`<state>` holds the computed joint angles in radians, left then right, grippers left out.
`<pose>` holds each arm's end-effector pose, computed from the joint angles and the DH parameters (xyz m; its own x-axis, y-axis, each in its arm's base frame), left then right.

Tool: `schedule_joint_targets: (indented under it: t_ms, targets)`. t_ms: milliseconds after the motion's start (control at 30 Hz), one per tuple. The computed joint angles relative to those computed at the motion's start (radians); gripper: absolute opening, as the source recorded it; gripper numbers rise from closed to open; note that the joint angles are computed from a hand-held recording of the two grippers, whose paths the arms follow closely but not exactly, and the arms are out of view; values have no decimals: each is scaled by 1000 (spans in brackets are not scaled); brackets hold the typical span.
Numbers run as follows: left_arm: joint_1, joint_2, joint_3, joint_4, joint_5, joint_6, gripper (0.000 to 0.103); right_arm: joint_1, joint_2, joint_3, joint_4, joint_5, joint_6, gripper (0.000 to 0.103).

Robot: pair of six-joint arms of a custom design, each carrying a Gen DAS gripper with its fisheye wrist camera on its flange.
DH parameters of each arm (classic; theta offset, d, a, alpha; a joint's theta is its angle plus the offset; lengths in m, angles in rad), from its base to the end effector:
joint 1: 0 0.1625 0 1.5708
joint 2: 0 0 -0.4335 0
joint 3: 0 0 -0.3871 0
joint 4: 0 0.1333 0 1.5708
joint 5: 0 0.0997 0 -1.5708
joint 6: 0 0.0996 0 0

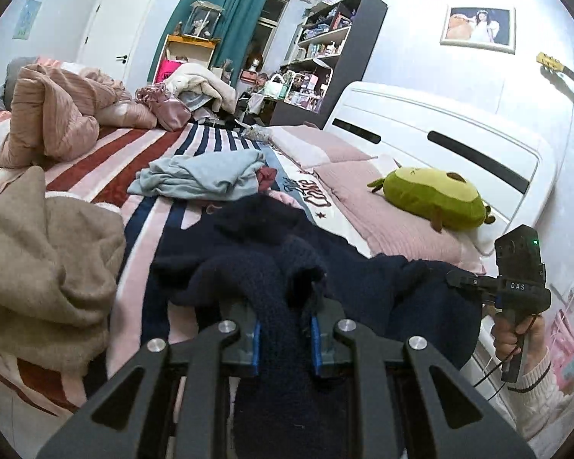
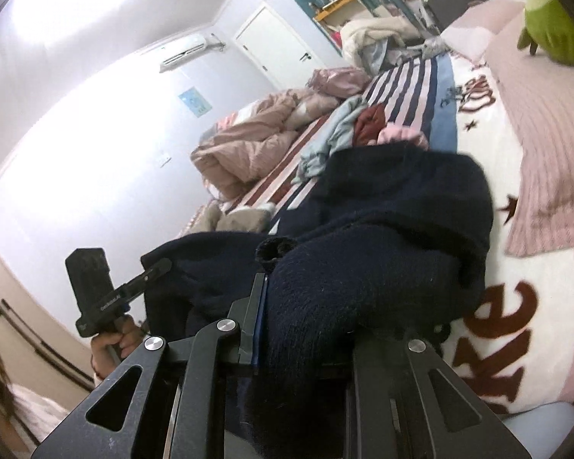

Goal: Fold small clothes

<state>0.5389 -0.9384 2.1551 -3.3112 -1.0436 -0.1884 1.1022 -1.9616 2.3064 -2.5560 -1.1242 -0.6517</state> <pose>-0.3520 -0.4242 0.1244 -0.7870 0.5185 -0.3343 0.6066 0.5513 -0.5728 0.0070 -0.3766 0.4200 -0.9521 -0.2931 0.0871 -0.2708 0.6762 -0.6851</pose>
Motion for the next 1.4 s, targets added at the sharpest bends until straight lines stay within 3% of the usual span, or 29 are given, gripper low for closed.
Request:
schedule_joint_targets:
  t_ms: [133, 333, 500, 600, 700, 733, 800, 867, 900, 967, 1067, 1167, 1300, 1400]
  targets:
    - [57, 45, -93, 59, 1, 34, 16, 63, 82, -55, -98, -113, 75, 12]
    - [179, 197, -367, 288, 33, 67, 16, 154, 340, -273, -162, -330, 164, 13]
    - [257, 331, -546, 447, 40, 70, 18, 180, 516, -410, -166, -502, 197, 14]
    - [284, 387, -614, 524, 49, 45, 19, 167, 565, -434, -179, -532, 203, 16]
    - [284, 384, -609, 513, 39, 39, 21, 145, 558, -434, -156, -486, 218, 24]
    - [282, 375, -603, 521, 30, 36, 25, 138, 547, -436, -128, -462, 216, 31]
    - [278, 343, -579, 523, -13, 31, 40, 129, 514, -430, -79, -423, 195, 38]
    - [272, 301, -537, 493, -77, 38, 75, 111, 470, -420, -22, -361, 176, 56]
    - [267, 276, -513, 484, -110, 51, 81, 103, 440, -405, 0, -332, 170, 61]
    - [249, 238, -466, 444, -111, 96, 83, 94, 387, -369, -3, -322, 152, 72]
    - [225, 182, -403, 436, -91, 101, 86, 64, 307, -320, 17, -319, 115, 72]
    - [228, 145, -354, 446, -156, 89, 88, 12, 253, -291, 105, -297, 70, 77]
    - [236, 153, -315, 478, -216, 34, 88, -27, 241, -244, 111, -316, 39, 80]
    - [244, 178, -284, 417, -253, 12, 87, -65, 242, -216, 118, -245, 22, 78]
